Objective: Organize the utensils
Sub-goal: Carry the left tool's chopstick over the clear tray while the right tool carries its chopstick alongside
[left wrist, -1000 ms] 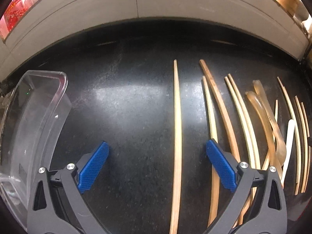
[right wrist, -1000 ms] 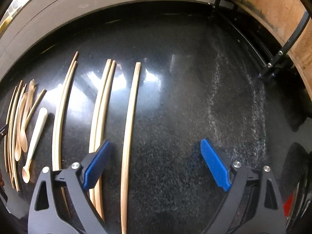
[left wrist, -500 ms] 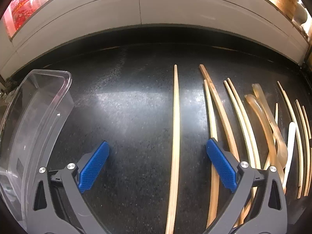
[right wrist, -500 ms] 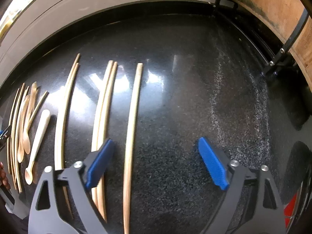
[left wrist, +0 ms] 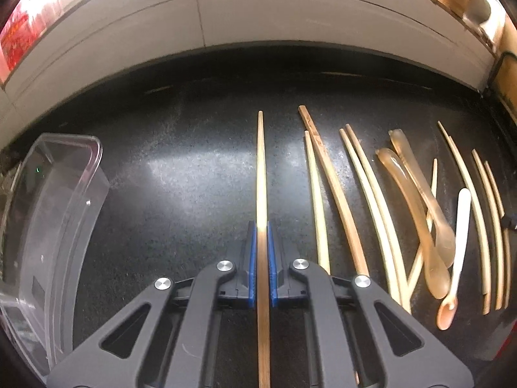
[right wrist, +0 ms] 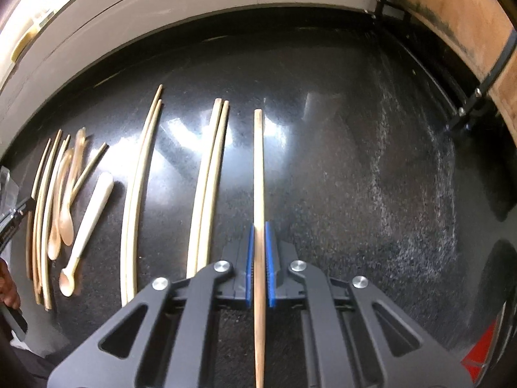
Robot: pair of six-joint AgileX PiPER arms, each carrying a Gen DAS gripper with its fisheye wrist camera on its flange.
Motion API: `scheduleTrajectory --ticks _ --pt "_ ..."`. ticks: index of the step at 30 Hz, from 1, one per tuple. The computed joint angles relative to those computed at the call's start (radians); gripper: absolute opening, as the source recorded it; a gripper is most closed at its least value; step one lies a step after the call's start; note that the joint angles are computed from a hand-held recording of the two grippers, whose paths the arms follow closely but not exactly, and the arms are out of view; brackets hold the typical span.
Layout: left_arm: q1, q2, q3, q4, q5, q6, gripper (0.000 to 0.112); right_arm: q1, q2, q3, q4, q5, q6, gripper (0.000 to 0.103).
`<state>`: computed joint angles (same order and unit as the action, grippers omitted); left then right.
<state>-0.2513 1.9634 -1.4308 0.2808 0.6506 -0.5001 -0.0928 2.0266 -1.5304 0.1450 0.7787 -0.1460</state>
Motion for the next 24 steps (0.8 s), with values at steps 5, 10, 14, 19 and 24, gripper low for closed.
scheduleTrajectory --ticks 5,10,14,19,24 --pt "0.025 -0.081 -0.010 -0.045 0.052 0.060 0.006 -0.012 -0.052 0.020 0.020 0.010 -0.001 0.008" --pt "0.037 -0.163 -0.042 -0.107 0.155 0.091 0.006 -0.013 -0.129 0.018 0.057 0.070 -0.020 0.008" --pt "0.054 -0.257 -0.048 -0.145 0.228 0.124 0.006 0.004 -0.231 0.029 0.115 0.138 -0.044 0.008" --pt "0.142 -0.342 -0.103 -0.218 0.342 0.223 0.006 0.105 -0.290 -0.057 0.173 0.236 -0.027 0.008" --pt "0.277 -0.434 -0.124 -0.266 0.438 0.335 0.006 0.320 -0.293 -0.181 0.189 0.293 0.077 0.008"
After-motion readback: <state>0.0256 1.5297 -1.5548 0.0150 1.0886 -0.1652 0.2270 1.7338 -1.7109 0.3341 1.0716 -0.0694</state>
